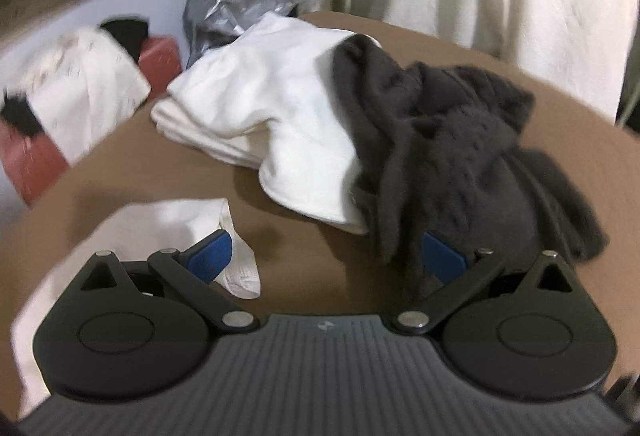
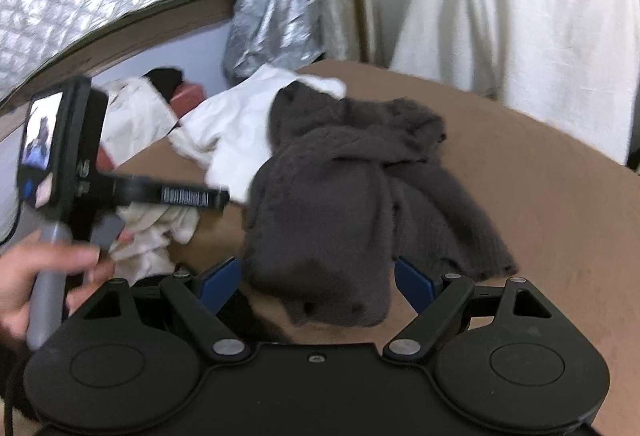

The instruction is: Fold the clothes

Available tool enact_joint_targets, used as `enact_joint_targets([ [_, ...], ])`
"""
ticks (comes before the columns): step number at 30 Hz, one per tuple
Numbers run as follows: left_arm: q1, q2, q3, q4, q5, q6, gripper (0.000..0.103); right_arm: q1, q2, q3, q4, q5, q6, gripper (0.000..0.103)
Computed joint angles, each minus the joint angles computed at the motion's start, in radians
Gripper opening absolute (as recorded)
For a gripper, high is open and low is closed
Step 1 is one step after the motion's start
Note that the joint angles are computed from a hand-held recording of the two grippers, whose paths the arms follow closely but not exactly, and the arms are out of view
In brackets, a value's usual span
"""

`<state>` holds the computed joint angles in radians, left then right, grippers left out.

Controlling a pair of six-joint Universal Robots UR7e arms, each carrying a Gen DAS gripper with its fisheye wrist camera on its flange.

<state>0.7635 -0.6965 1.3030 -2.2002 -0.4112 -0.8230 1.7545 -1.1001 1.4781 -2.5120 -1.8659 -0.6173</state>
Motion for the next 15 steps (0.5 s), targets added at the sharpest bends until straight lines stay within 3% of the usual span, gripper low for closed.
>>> enact_joint_targets([
  [4, 0.018, -0.029, 0.062, -0.184, -0.011, 0.036, 0.103, -0.012, 0.071, -0.204, 0.283, 0.088, 0.061, 0.088],
  [7, 0.029, -0.027, 0.087, -0.323, -0.009, 0.093, 0.103, -0.021, 0.188, -0.465, 0.537, 0.163, 0.121, 0.089],
  [10, 0.038, -0.010, 0.094, -0.466, -0.028, 0.178, 0.103, -0.033, 0.323, -0.725, 0.736, 0.183, 0.168, 0.089],
  [15, 0.058, 0.032, 0.057, -0.578, -0.116, 0.271, 0.103, -0.078, 0.417, -0.863, 0.749, 0.154, 0.198, 0.089],
])
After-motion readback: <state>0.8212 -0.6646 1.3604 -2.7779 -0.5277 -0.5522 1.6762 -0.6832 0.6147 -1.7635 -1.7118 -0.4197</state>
